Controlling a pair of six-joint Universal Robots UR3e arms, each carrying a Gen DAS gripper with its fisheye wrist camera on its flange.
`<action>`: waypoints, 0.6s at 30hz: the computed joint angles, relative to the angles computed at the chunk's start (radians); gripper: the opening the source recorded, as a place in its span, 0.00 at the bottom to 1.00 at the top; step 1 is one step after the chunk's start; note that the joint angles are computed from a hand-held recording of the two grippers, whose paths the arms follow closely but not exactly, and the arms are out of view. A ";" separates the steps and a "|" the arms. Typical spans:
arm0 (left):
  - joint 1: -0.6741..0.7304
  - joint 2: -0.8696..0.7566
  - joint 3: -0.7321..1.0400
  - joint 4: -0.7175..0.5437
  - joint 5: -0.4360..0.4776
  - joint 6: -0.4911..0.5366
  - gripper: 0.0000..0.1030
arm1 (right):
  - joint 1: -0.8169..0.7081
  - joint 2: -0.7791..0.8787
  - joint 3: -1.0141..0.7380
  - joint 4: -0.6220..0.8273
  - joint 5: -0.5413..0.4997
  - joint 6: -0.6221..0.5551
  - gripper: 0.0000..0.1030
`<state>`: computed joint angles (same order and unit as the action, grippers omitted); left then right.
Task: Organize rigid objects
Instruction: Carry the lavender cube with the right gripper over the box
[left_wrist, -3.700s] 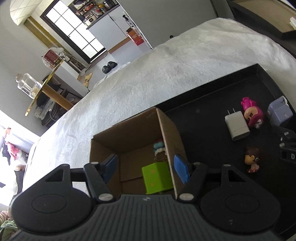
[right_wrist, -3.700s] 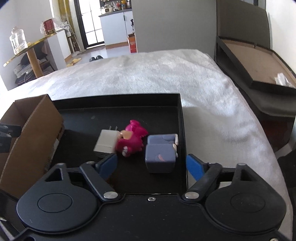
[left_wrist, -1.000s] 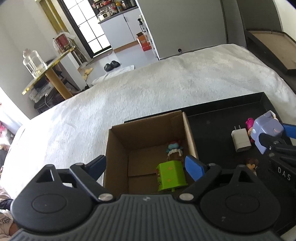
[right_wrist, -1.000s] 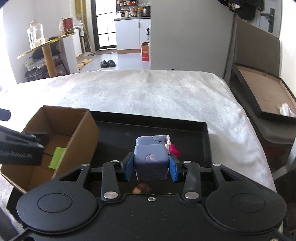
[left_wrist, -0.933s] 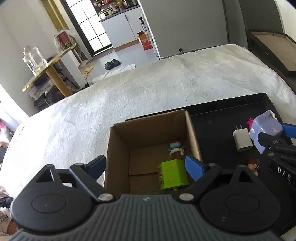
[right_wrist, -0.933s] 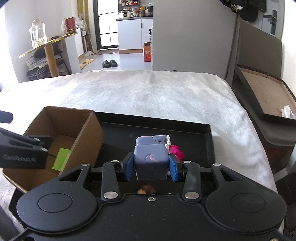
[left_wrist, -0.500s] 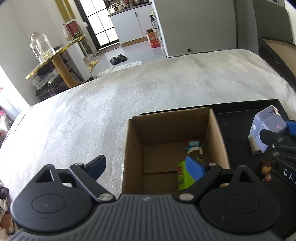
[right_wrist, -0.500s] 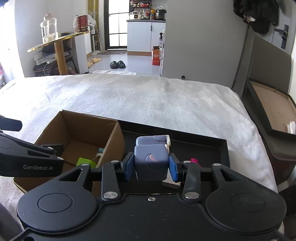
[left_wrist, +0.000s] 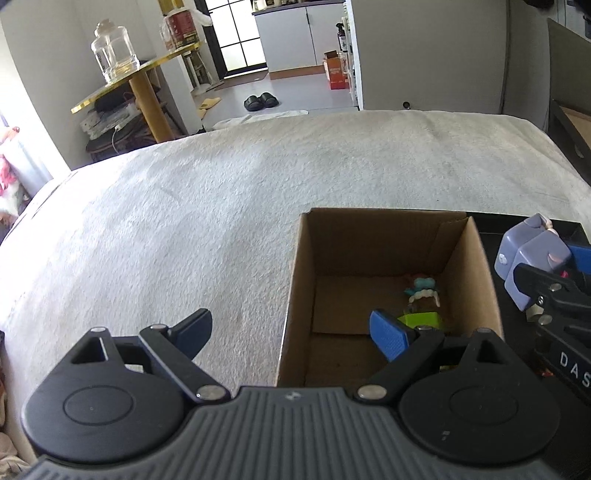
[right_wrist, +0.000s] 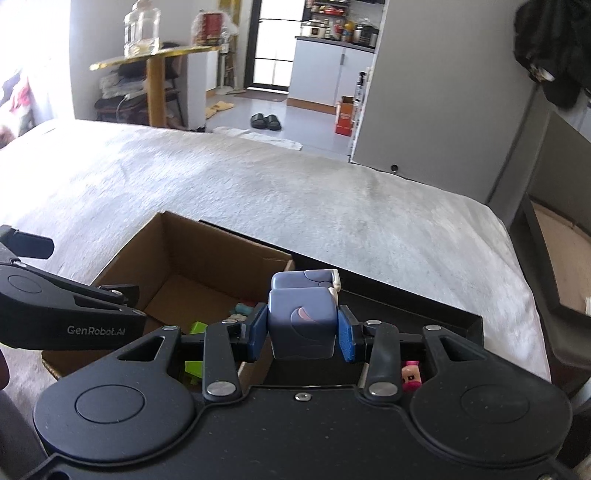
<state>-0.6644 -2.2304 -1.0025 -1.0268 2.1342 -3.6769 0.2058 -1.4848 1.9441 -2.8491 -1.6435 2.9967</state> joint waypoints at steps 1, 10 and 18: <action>0.001 0.000 -0.003 0.002 -0.002 -0.003 0.89 | 0.009 0.010 -0.013 0.006 -0.006 -0.005 0.38; 0.038 0.065 -0.160 0.152 -0.070 -0.015 0.85 | 0.057 0.087 -0.110 0.045 -0.021 -0.091 0.38; 0.097 0.138 -0.314 0.248 -0.157 -0.071 0.35 | 0.102 0.158 -0.208 0.073 -0.027 -0.136 0.38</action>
<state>-0.5678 -2.0920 -1.3170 -0.7789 1.9775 -3.7477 0.3078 -1.3268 1.7364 -2.7758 -1.6709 2.8611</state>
